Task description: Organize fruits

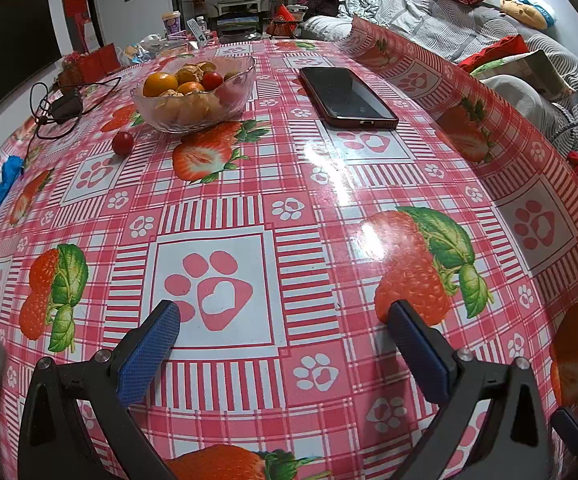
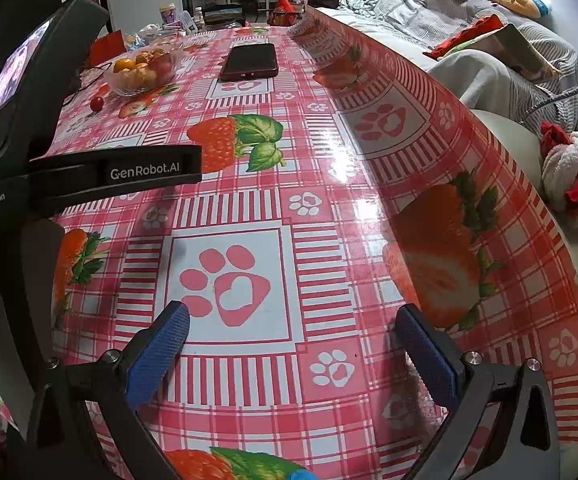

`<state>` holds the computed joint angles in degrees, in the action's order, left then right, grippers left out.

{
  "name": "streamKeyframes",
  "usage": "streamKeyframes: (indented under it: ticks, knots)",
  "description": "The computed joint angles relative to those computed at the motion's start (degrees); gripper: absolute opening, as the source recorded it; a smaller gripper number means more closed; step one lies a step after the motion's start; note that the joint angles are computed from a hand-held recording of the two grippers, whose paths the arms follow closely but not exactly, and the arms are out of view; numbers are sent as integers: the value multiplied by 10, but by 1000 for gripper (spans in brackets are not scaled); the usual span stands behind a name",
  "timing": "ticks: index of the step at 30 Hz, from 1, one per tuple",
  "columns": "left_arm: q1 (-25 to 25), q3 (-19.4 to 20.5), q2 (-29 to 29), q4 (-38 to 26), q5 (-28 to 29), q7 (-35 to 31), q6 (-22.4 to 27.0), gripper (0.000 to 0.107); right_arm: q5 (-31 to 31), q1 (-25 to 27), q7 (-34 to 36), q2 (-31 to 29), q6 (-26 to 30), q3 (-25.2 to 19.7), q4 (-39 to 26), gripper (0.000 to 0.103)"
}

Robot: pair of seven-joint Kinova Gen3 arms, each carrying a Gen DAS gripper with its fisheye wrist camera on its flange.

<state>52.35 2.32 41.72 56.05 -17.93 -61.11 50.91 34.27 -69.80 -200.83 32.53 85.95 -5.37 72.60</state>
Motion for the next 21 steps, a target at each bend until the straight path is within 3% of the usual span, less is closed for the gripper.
streamKeyframes:
  ticks: [21]
  knots:
    - [0,0,0,0,1,0,0,103,-9,4,4,3,2,2,-9,103]
